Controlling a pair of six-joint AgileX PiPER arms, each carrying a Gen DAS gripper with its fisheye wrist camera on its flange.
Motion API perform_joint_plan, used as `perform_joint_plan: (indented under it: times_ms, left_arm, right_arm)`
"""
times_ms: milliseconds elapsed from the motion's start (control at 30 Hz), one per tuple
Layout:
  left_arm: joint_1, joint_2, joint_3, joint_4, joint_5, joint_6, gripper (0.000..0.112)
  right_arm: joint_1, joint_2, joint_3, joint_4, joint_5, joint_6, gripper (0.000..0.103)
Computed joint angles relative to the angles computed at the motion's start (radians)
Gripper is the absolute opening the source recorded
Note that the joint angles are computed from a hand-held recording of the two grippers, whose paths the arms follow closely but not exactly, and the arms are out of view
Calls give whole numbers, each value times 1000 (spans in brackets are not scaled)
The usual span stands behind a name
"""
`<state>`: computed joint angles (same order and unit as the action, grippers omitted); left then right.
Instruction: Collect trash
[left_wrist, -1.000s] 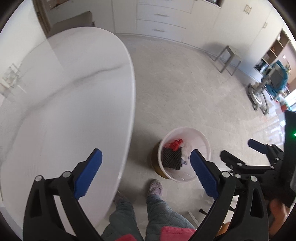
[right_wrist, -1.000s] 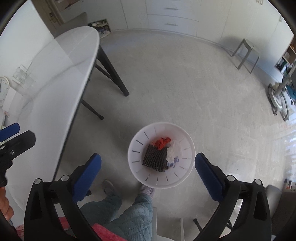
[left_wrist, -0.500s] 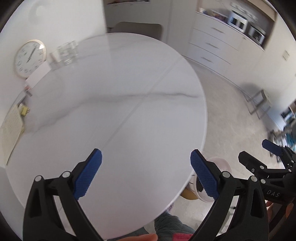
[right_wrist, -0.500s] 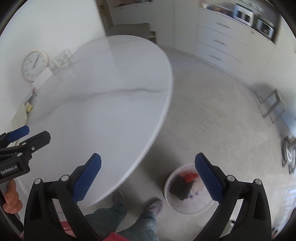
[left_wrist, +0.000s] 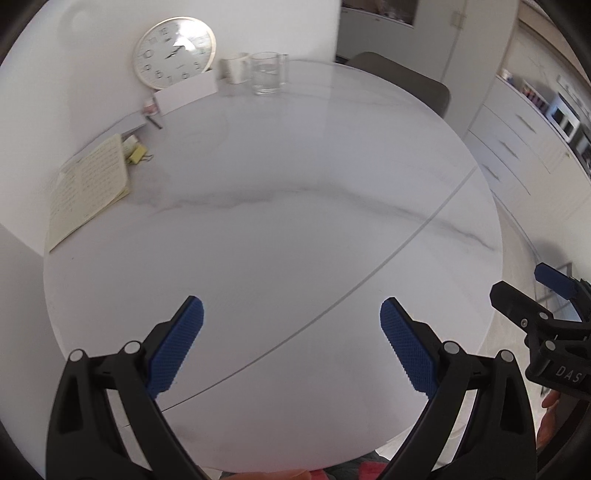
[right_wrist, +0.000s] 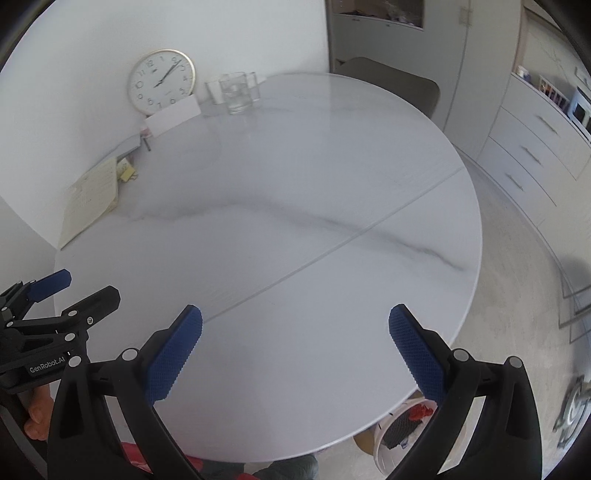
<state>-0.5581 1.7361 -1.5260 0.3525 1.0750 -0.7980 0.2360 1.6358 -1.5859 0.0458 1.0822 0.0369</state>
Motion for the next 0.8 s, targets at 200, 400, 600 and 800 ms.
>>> perform_joint_plan:
  times_ms: [200, 400, 600, 800]
  left_arm:
    - [44, -30, 50, 7, -18, -15, 92]
    - [54, -19, 38, 3, -16, 7, 92]
    - [53, -13, 23, 10, -16, 13, 92]
    - [38, -4, 1, 40, -3, -10, 92]
  right_arm:
    - [55, 9, -26, -12, 0, 26, 100]
    - [81, 47, -70, -30, 16, 52, 101]
    - [85, 44, -64, -38, 15, 62, 101]
    - [74, 31, -48, -36, -2, 50, 101]
